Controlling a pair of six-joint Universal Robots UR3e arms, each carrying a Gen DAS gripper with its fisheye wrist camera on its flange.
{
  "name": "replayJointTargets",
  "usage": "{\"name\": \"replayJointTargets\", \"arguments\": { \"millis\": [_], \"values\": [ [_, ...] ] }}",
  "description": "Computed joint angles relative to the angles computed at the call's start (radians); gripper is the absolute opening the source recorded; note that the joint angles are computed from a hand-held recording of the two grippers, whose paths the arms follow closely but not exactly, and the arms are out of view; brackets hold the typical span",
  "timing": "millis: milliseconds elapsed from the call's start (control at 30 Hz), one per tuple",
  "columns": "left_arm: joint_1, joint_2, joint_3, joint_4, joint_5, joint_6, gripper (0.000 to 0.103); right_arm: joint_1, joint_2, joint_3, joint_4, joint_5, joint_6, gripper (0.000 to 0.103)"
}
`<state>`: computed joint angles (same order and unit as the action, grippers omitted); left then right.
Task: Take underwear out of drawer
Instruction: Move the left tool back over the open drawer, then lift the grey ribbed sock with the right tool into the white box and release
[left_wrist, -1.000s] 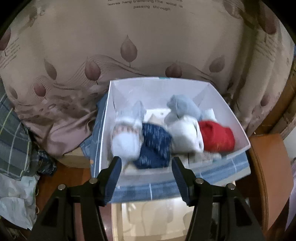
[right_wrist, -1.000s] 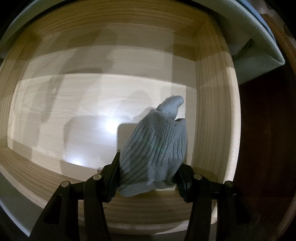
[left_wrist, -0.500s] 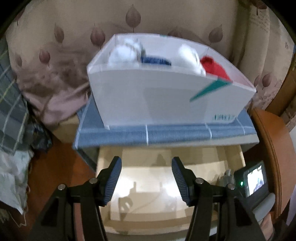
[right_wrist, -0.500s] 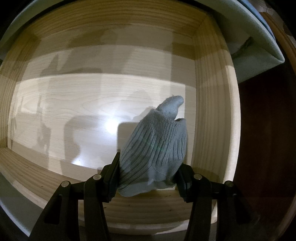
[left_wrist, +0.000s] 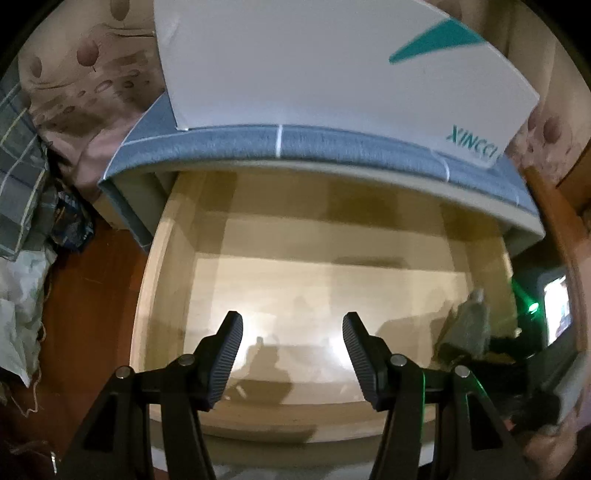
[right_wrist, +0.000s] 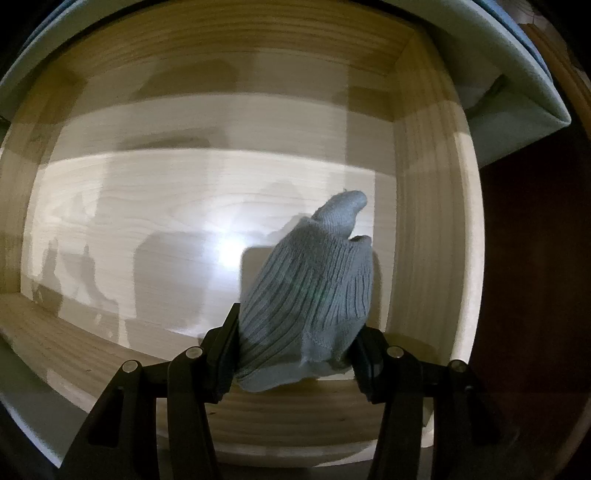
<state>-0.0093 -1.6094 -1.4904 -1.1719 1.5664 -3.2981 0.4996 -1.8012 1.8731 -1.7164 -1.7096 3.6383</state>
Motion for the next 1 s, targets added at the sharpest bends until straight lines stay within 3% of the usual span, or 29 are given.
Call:
{"name": "replayJointTargets", "arguments": {
  "millis": [367,800,1000],
  "values": [
    [-0.015,0.038,-0.061,0.113,0.048,-0.024,0.058,-0.025,-0.079,0.074,-0.042,0.010,-0.025,0.049],
    [-0.016,0.032,-0.051,0.113,0.058,-0.016,0.058,-0.050,-0.187,0.166,-0.109,0.025,-0.041,0.049],
    [-0.015,0.033,-0.049,0.110,0.063,-0.014,0.058,-0.021,-0.214,0.131,-0.097,0.006,-0.035,0.049]
  ]
}}
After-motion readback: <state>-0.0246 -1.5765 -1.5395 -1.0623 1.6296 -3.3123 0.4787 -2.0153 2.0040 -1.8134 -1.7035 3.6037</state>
